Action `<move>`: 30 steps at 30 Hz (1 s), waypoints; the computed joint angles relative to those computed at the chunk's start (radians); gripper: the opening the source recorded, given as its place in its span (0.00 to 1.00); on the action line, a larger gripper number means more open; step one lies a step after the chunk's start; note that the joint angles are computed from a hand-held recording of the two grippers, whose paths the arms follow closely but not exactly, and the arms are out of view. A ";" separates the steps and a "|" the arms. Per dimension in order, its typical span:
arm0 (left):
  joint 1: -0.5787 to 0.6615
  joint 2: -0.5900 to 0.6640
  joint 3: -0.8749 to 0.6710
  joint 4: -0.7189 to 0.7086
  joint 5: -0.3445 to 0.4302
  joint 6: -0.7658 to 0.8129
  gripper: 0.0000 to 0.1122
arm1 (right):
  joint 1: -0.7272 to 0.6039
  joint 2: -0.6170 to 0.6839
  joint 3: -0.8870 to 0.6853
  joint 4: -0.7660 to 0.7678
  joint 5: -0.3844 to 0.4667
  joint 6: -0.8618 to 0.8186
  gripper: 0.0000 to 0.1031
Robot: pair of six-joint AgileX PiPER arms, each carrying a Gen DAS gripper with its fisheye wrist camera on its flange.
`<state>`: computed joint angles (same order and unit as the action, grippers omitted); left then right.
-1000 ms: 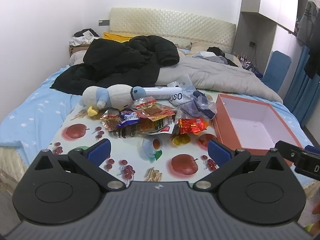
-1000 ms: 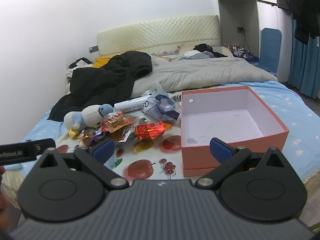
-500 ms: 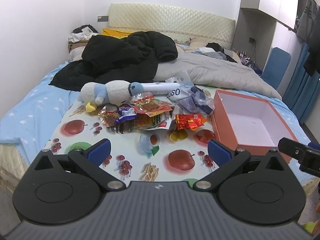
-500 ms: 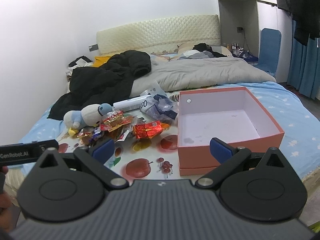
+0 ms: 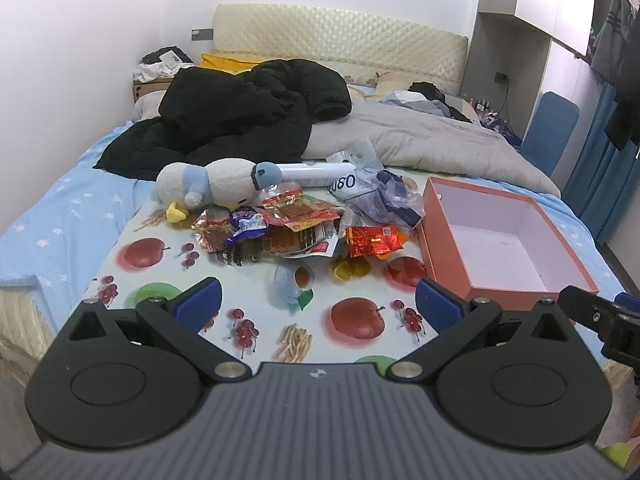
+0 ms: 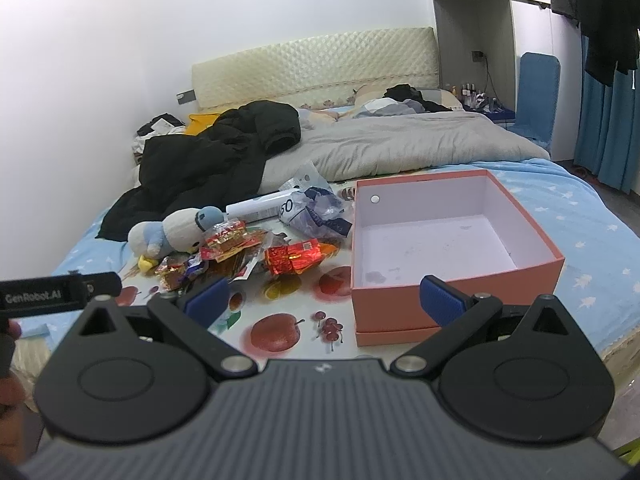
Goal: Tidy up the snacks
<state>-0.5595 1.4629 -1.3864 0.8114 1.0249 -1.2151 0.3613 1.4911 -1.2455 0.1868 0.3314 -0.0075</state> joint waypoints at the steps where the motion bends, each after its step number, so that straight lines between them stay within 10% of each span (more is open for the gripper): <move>1: -0.009 0.003 0.000 0.011 0.007 -0.009 0.92 | -0.002 -0.001 0.002 0.005 -0.001 -0.003 1.00; 30: 0.050 0.052 0.018 -0.086 -0.084 0.096 0.92 | -0.020 0.043 0.037 0.162 -0.028 -0.180 1.00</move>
